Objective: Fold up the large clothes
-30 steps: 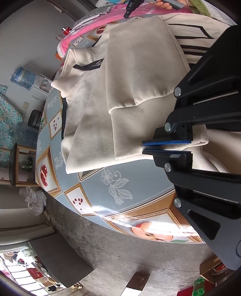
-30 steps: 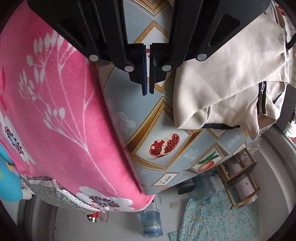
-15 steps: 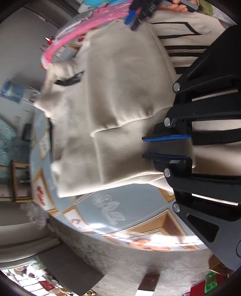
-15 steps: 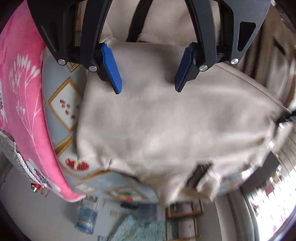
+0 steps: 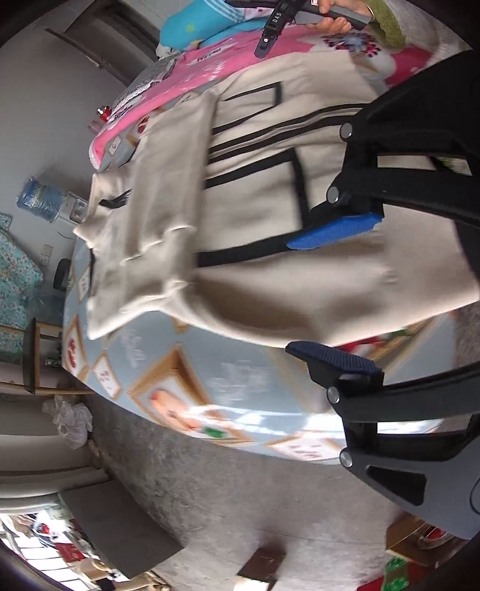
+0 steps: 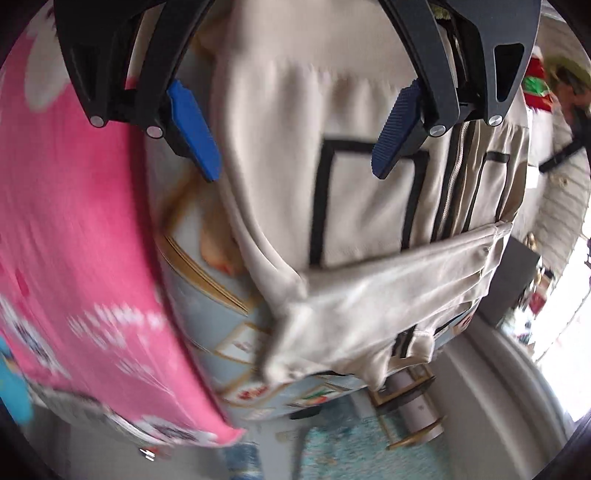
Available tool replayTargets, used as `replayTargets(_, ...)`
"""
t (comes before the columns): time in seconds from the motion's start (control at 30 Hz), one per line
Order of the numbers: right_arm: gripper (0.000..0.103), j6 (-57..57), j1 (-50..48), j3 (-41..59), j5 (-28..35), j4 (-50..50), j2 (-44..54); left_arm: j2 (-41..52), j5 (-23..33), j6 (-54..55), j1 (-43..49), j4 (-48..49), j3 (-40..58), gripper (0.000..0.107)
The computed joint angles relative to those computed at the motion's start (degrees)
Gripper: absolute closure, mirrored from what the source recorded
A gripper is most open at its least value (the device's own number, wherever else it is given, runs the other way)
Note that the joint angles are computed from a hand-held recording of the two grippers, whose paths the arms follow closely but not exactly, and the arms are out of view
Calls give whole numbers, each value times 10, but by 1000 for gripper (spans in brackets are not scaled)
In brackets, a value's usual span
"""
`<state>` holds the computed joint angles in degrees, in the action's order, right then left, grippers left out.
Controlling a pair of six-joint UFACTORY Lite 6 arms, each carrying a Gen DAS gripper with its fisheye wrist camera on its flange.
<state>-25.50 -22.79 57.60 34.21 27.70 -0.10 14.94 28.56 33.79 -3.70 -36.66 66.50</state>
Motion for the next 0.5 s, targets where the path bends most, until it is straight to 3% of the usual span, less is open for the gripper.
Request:
replayTargets(0.13,21,-65,-69,-123,0,55,-108,-97,-34,125,19,-116,-159,57)
replayTargets(0.27,21,-122,-112,-172,7,96,-128,-104,-33,227,36,-221,-214,61)
replayTargets(0.33,21,-152,-131,-192,22,114,-141,-111,-30,256,44,-250,-233,68)
replayTargets(0.5,21,-188,-172,-261,65,123,-220,-135,42,340,90,-322,-270,77)
